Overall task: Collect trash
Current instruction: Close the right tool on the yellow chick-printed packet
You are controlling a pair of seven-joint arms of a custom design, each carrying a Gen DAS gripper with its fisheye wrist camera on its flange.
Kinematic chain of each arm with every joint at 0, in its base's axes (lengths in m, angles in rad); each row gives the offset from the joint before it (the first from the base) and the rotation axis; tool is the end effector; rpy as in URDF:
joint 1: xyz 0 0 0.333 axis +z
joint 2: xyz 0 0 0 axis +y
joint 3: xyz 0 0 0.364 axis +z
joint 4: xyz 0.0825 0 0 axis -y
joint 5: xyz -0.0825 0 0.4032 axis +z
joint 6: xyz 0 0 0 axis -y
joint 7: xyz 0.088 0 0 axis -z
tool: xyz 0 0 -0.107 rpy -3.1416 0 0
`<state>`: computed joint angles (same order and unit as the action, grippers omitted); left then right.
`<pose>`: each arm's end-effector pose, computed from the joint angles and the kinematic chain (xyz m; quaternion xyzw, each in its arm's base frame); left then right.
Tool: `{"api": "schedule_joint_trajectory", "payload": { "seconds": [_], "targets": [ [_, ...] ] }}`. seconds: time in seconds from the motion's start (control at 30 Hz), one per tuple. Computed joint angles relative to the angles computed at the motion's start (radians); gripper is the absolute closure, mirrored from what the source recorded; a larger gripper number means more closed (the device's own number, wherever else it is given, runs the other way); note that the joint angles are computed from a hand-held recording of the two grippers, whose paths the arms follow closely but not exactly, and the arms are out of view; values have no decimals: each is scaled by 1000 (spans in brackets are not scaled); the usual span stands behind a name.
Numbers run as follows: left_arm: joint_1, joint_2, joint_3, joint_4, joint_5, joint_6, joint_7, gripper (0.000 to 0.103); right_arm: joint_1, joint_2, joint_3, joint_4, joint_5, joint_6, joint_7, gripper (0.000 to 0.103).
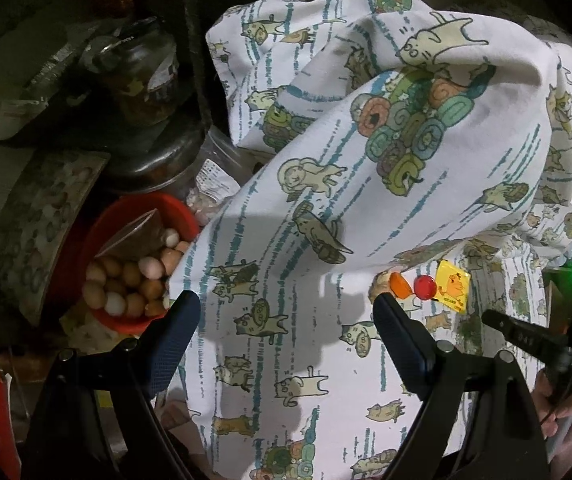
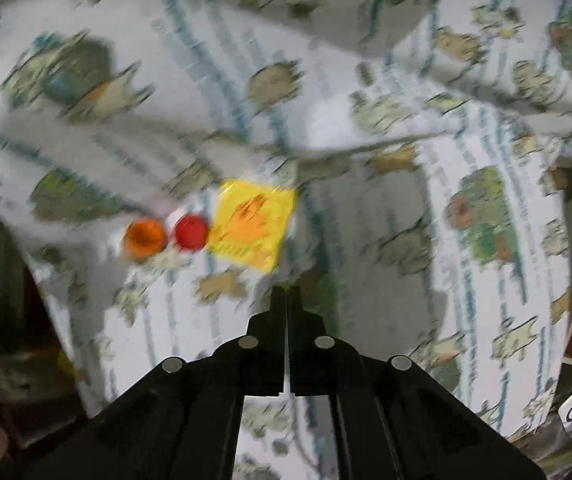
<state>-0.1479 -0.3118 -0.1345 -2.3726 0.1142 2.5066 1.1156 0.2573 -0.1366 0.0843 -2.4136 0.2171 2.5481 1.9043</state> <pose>0.4666 -0.1414 0.5277 -0.7199 0.6558 -0.1739 0.1468 0.4773 0.1674 0.4260 -0.6430 0.7511 0.0016 0.1501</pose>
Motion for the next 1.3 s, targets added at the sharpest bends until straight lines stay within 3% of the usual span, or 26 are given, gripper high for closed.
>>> {"api": "schedule_joint_trajectory", "payload": {
  "seconds": [0.03, 0.1, 0.2, 0.37, 0.47, 0.63, 0.7, 0.83, 1.0, 1.1, 1.3],
  "targets": [
    [3, 0, -2, 0, 4, -1, -6, 16, 3, 5, -9, 1, 29, 8, -31, 59],
    [4, 3, -2, 3, 4, -6, -9, 16, 9, 19, -9, 6, 59, 35, -54, 41],
    [4, 9, -2, 7, 2, -13, -9, 16, -4, 89, 14, 77, -80, -1, 118, 40],
    [1, 21, 2, 18, -15, -17, 7, 16, 35, 179, 5, 148, -286, -3, 448, 38],
    [20, 27, -18, 26, 46, -25, -25, 16, 65, 226, -2, 200, -338, -9, 475, 32],
    [-2, 26, 12, 26, -37, -23, 16, 16, 139, 309, -3, 303, -460, -94, 491, 28],
    [4, 24, 4, 26, -26, -22, 7, 16, 144, 310, -2, 306, -419, -87, 438, 34],
    [8, 23, -13, 28, 8, -24, -17, 16, 146, 280, -1, 283, -356, -91, 343, 75],
    [3, 22, -18, 27, 23, -30, -26, 16, 119, 238, 5, 237, -211, -77, 213, 102],
    [2, 23, -20, 27, 32, -33, -37, 16, 94, 196, 11, 194, -46, -49, 116, 102],
    [8, 31, -27, 31, 64, -39, -68, 16, 92, 141, 21, 152, 55, -9, -15, 102]
  ]
}}
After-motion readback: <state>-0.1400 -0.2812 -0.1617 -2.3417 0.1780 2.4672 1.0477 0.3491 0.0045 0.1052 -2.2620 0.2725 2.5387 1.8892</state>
